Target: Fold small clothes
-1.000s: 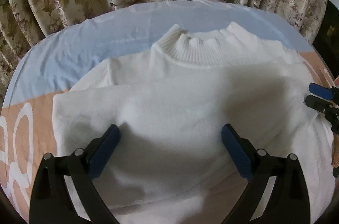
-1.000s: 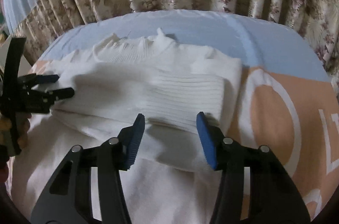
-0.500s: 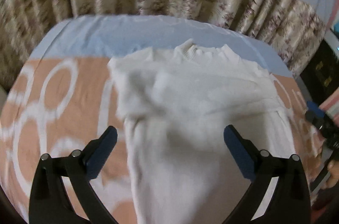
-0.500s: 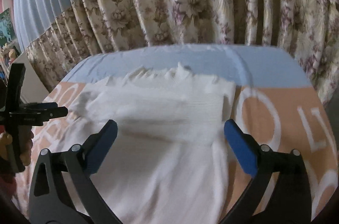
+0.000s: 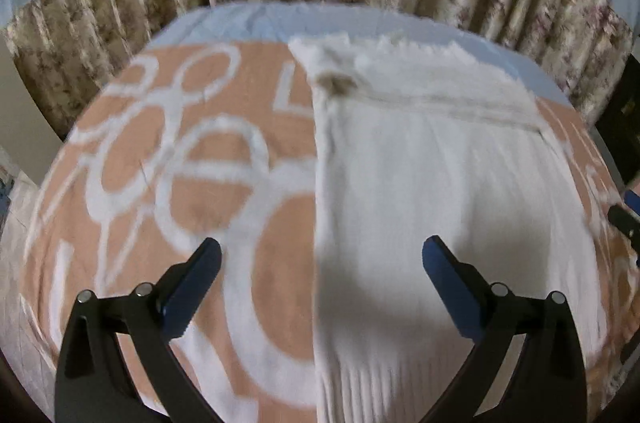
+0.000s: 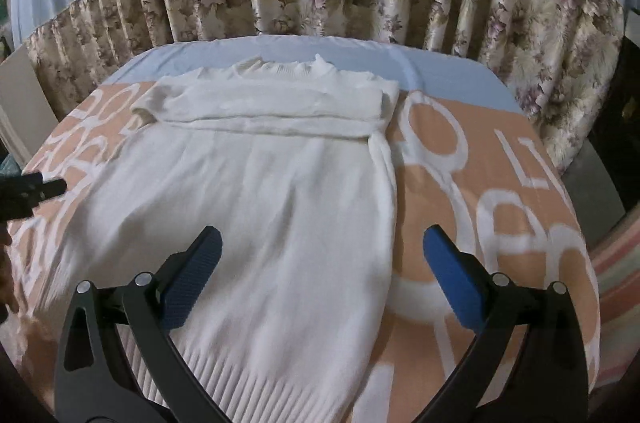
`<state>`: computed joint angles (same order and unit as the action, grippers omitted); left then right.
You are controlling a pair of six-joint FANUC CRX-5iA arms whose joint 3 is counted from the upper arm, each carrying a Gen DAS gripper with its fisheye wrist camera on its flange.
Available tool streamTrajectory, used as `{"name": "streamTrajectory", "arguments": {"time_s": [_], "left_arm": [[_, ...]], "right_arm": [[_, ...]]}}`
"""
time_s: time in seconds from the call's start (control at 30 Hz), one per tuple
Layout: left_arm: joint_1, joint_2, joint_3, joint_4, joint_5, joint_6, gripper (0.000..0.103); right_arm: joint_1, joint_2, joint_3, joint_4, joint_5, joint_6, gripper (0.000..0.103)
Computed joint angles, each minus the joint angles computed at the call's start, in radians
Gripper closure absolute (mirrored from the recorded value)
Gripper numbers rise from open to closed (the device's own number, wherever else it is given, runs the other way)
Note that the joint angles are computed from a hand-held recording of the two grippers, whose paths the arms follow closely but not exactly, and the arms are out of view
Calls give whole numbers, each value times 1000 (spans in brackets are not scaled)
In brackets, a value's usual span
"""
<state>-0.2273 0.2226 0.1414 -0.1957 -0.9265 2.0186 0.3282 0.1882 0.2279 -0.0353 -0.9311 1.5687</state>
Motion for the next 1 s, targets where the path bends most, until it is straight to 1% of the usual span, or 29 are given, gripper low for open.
{"name": "streamTrajectory", "arguments": {"time_s": [0.07,0.13,0.23,0.3,0.37,0.43,0.5,0.57,0.63,0.7,0.73,0.8,0.83,0.9,0.97,1.0], "left_arm": [[-4,-16,-31,15,-6,-7,2],[-9,-30,-56,32,-8,-20,2],[-16,-56,-93,48,0,-37,2],[-27,-72,-115,46,4,-36,2],[-23,-91,-152,88,30,-71,2],[-32,-98,-160,91,32,-71,2],[-42,-106,-163,78,29,-65,2],[-50,-116,-168,59,24,-58,2],[-51,-123,-176,60,20,-56,2],[-38,-134,-204,100,33,-81,2],[-34,-136,-216,120,39,-92,2],[-24,-134,-236,152,45,-109,2],[-23,-132,-240,159,46,-111,2],[-14,-132,-257,191,51,-125,2],[-9,-132,-269,215,57,-134,3],[-7,-134,-276,232,60,-141,10]], "right_arm": [[-20,-7,11,-58,-53,10,3],[-29,-17,4,-81,-86,-4,3],[-24,-77,-73,-60,-58,-29,3],[-32,-98,-87,-94,-63,-3,3],[-21,-127,-129,-65,-37,-26,3],[-18,-127,-132,-52,-57,-43,3],[-30,-123,-120,-78,-88,-41,3],[-41,-134,-130,-95,-89,-38,3],[-35,-143,-145,-72,-88,-39,3],[-22,-149,-163,-34,-91,-42,3],[-21,-150,-164,-34,-95,-36,3],[-6,-166,-200,14,-59,-69,3],[-6,-169,-206,16,-50,-75,3],[-23,-166,-189,-38,-64,-46,3],[-30,-167,-186,-57,-66,-30,3],[-30,-165,-185,-55,-66,-28,3]]}}
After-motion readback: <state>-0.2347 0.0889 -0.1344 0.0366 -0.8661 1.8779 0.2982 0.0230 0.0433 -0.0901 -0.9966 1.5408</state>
